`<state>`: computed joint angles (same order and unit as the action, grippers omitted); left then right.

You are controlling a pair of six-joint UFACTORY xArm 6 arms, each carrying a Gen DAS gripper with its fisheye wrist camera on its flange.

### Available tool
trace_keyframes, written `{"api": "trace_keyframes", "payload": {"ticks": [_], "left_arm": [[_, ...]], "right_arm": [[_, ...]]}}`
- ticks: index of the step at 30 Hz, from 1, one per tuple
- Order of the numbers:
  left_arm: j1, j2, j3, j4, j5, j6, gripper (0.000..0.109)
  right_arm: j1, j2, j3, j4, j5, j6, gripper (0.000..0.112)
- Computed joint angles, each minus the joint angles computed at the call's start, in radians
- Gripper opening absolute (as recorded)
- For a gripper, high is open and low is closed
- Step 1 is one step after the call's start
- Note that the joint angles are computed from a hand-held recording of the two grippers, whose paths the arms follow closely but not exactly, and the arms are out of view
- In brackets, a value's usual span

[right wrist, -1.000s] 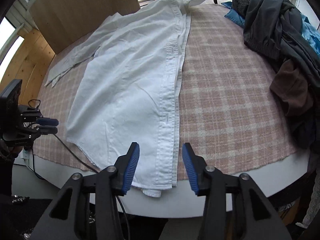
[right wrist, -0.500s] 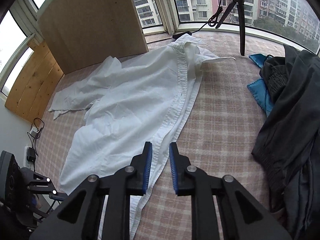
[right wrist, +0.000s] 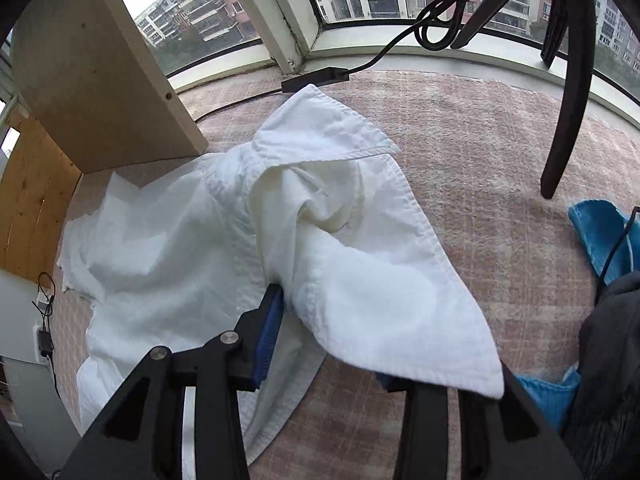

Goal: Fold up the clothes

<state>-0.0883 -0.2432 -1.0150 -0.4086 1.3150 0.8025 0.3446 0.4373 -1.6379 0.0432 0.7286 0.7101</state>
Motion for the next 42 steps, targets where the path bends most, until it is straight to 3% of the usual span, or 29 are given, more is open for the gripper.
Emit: {"api": "trace_keyframes", "payload": {"ticks": [2, 5, 7, 11, 15, 18, 22, 24, 25, 27, 29, 32, 36, 38, 40, 42], "left_arm": [[-0.001, -0.002, 0.001, 0.002, -0.003, -0.017, 0.025], [0.004, 0.003, -0.002, -0.002, 0.001, -0.043, 0.025], [0.006, 0.000, 0.002, -0.003, -0.001, -0.052, 0.025], [0.006, -0.004, 0.008, 0.003, -0.006, -0.073, 0.025], [-0.032, 0.002, -0.010, 0.054, -0.010, -0.096, 0.027], [-0.049, 0.006, -0.018, 0.069, -0.002, -0.112, 0.033], [-0.054, -0.001, -0.012, 0.074, -0.001, -0.102, 0.038], [-0.053, -0.001, -0.012, 0.074, 0.001, -0.102, 0.038], [-0.052, -0.001, -0.012, 0.073, 0.002, -0.101, 0.038], [-0.048, -0.001, -0.012, 0.071, 0.005, -0.096, 0.038], [-0.045, -0.001, -0.011, 0.068, 0.007, -0.090, 0.038], [-0.041, -0.005, -0.007, 0.065, 0.007, -0.084, 0.038], [-0.034, -0.010, -0.001, 0.057, 0.008, -0.073, 0.039], [-0.030, -0.011, 0.001, 0.052, 0.010, -0.067, 0.040], [-0.026, -0.016, 0.007, 0.047, 0.007, -0.061, 0.040], [-0.017, -0.024, 0.017, 0.043, 0.002, -0.045, 0.040]], "right_arm": [[-0.019, -0.035, 0.069, 0.075, -0.090, -0.029, 0.039], [-0.036, -0.115, 0.180, 0.084, -0.184, -0.007, 0.039], [-0.040, -0.166, 0.234, -0.013, -0.216, 0.040, 0.039], [-0.048, -0.187, 0.228, -0.243, -0.168, 0.151, 0.039], [-0.079, -0.077, 0.123, -0.156, -0.125, 0.068, 0.039], [-0.090, 0.013, 0.016, -0.103, -0.043, 0.016, 0.040], [-0.069, 0.061, -0.037, -0.212, -0.057, -0.013, 0.049], [-0.053, 0.065, -0.036, -0.228, -0.074, -0.085, 0.026], [-0.048, 0.062, -0.035, -0.223, -0.072, -0.117, 0.002], [-0.036, 0.055, -0.032, -0.236, -0.069, -0.163, 0.002], [-0.031, 0.023, -0.019, -0.402, -0.061, -0.074, 0.002], [-0.023, -0.019, -0.032, -0.716, 0.005, 0.074, 0.002], [0.016, 0.105, -0.194, -0.899, 0.201, -0.028, 0.006], [0.047, 0.172, -0.250, -1.005, 0.283, -0.106, 0.020], [0.061, 0.196, -0.284, -1.008, 0.342, -0.155, 0.031], [0.061, 0.152, -0.249, -0.985, 0.324, -0.154, 0.033]]}}
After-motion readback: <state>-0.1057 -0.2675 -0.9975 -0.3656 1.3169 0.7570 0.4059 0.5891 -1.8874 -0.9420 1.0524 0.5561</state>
